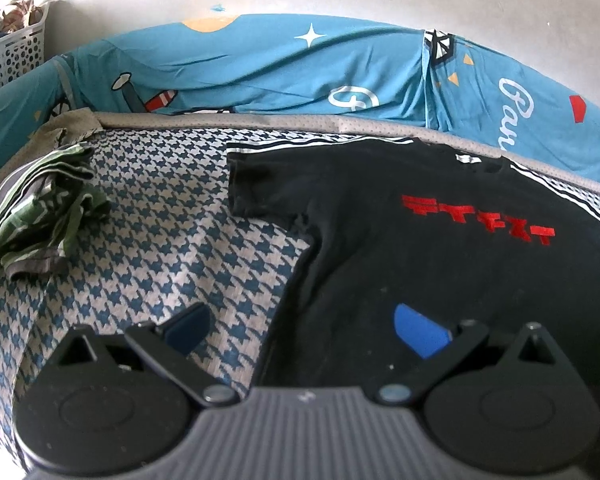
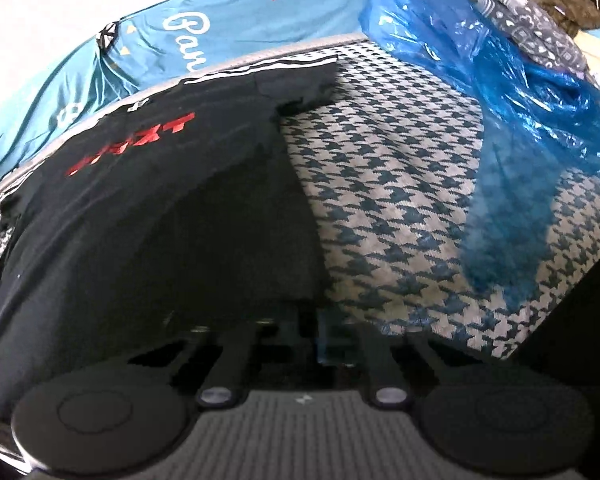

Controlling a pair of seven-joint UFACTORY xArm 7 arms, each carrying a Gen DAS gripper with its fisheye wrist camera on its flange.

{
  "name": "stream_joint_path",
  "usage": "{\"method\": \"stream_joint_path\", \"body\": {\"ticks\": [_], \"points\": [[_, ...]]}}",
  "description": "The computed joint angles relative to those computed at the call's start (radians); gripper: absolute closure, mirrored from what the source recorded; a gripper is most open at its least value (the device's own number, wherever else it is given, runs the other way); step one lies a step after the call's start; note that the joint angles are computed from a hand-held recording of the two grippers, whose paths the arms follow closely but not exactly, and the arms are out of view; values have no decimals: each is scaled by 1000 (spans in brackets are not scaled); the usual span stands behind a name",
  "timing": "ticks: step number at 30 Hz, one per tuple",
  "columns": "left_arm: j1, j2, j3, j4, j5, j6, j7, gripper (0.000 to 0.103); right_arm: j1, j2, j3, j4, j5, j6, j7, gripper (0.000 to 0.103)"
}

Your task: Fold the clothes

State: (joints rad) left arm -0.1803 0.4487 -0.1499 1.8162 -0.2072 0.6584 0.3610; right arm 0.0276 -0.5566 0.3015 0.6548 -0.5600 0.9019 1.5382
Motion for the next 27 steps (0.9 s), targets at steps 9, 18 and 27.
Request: {"method": "stream_joint_path", "body": {"ticks": [9, 18, 27], "points": [[-2, 4, 7, 4, 13, 8, -12, 0, 17, -29, 4, 24, 35, 135, 24, 99], [-7, -3, 4, -6, 19, 7, -7, 0, 11, -57, 14, 13, 14, 121, 66, 89], [-26, -31, -5, -55, 30, -9, 26, 0, -16, -65, -11, -8, -34, -31, 39, 81]]}}
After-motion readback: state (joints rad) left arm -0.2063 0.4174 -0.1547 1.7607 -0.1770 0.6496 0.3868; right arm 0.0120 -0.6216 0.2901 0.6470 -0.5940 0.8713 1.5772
